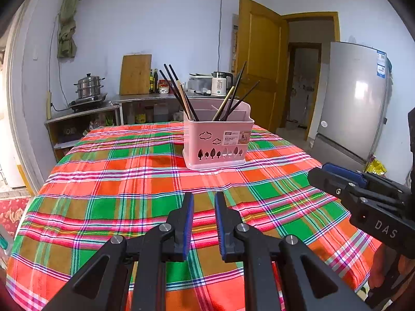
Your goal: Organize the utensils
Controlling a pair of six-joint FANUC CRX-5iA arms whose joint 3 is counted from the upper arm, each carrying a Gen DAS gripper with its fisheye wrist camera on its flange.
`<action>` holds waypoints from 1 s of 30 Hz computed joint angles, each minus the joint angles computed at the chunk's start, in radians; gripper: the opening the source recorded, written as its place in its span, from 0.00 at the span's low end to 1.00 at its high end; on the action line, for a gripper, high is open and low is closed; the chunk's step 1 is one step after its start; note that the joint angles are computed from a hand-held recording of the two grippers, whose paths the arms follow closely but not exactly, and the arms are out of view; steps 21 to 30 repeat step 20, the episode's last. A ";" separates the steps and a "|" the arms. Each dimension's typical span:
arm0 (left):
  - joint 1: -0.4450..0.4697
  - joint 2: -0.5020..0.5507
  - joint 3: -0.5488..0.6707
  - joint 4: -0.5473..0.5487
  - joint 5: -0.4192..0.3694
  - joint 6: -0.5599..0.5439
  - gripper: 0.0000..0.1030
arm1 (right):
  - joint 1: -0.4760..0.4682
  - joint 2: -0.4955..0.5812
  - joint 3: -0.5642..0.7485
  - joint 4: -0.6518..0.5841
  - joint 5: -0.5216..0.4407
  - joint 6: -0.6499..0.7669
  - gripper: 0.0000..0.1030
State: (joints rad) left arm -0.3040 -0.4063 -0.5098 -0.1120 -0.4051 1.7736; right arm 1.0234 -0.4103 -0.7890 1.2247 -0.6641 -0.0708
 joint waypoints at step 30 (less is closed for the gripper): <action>0.001 0.001 -0.004 0.007 -0.004 0.003 0.15 | -0.009 0.004 0.000 0.006 0.009 -0.002 0.35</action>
